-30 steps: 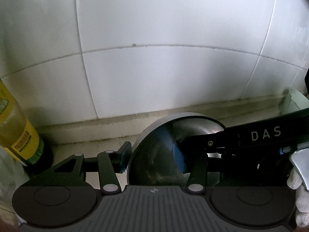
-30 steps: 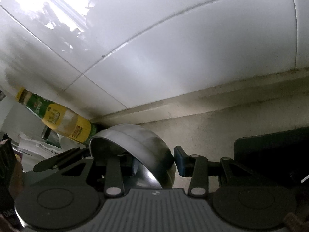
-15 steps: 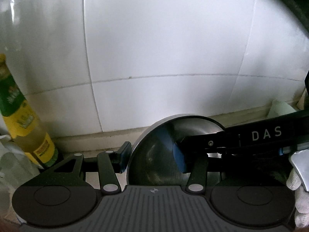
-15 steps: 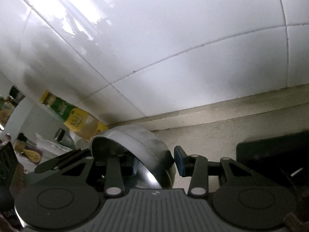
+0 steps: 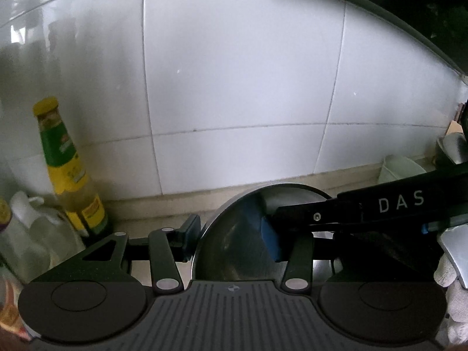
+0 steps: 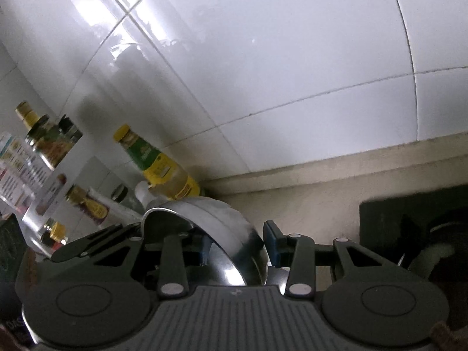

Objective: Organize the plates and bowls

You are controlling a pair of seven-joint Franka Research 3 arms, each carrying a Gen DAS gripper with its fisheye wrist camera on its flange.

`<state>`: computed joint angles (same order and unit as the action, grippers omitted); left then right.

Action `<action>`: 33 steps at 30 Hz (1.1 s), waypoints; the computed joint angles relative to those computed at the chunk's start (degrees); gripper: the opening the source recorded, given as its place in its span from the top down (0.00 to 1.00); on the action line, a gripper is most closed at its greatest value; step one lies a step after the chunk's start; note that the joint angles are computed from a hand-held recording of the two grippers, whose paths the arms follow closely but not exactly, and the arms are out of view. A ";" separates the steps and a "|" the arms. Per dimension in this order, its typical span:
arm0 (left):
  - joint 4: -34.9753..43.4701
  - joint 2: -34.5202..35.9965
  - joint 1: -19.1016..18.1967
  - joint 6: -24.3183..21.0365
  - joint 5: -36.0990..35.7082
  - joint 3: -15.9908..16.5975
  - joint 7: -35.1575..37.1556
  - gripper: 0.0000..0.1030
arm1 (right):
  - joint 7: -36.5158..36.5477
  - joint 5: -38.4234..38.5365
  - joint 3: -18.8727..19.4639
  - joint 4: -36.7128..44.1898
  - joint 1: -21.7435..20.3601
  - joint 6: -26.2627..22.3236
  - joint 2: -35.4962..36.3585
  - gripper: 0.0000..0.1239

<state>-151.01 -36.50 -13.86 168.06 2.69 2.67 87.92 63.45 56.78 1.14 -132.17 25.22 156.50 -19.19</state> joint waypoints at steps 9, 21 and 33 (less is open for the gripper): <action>-4.30 -3.06 -0.95 -2.94 -1.32 0.57 0.18 0.51 | 5.39 -4.26 0.98 -5.11 0.03 -1.41 -3.75 0.70; -2.34 3.55 -1.86 -3.17 -4.39 2.50 3.57 0.52 | 8.97 -7.34 0.70 -3.46 -0.50 -3.72 1.25 0.71; 0.32 8.81 -0.43 -4.12 -8.56 1.50 6.70 0.45 | 7.64 -7.28 1.66 0.88 -2.95 -7.02 7.30 0.71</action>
